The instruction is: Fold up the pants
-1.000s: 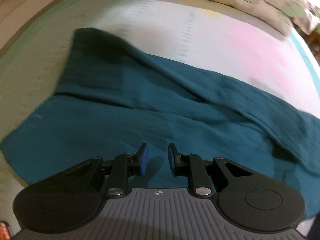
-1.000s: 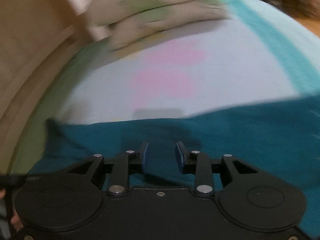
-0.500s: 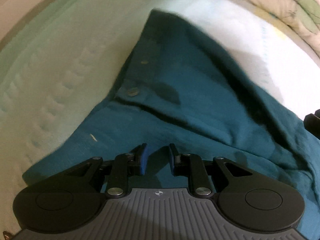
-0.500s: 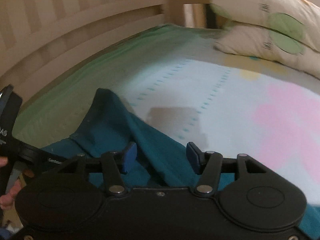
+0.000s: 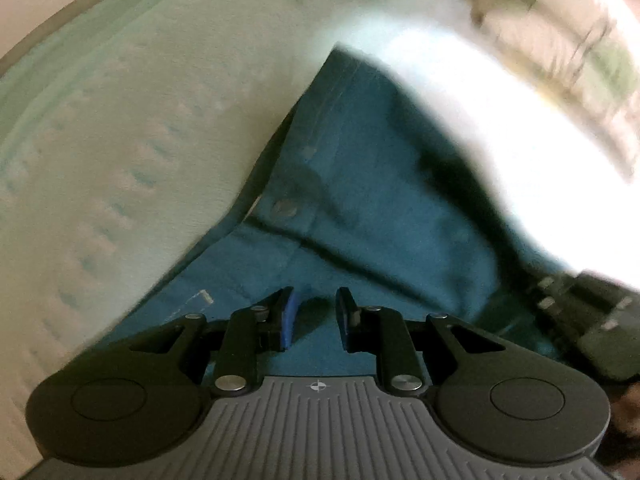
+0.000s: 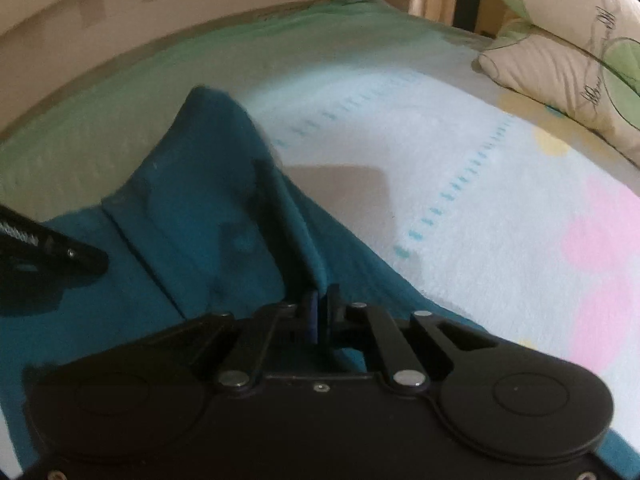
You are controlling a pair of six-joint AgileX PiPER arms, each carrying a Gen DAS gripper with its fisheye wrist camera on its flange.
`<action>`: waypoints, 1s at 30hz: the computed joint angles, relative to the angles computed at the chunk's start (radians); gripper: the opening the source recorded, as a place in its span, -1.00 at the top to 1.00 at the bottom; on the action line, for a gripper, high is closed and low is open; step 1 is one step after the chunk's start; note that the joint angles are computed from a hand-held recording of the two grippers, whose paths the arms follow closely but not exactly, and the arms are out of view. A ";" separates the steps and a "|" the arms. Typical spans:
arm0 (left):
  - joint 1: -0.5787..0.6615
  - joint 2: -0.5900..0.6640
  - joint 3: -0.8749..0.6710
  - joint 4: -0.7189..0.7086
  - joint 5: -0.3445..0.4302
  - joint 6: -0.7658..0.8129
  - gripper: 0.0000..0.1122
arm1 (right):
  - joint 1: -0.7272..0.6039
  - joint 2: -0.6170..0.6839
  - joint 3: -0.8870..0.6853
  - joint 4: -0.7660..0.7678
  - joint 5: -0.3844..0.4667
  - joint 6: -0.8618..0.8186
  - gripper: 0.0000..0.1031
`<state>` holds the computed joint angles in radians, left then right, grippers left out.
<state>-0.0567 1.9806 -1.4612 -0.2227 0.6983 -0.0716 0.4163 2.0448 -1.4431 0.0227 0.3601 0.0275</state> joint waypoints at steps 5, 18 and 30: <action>-0.031 -0.029 -0.046 -0.074 -0.033 0.046 0.61 | -0.003 -0.079 0.100 0.134 -0.065 -0.132 0.84; -0.095 0.203 -0.410 -0.119 0.182 -0.052 0.49 | -0.007 -0.086 0.125 0.221 -0.092 -0.227 0.84; -0.150 0.313 -0.549 -0.007 0.227 -0.204 0.48 | -0.003 -0.089 0.137 0.238 -0.110 -0.273 0.84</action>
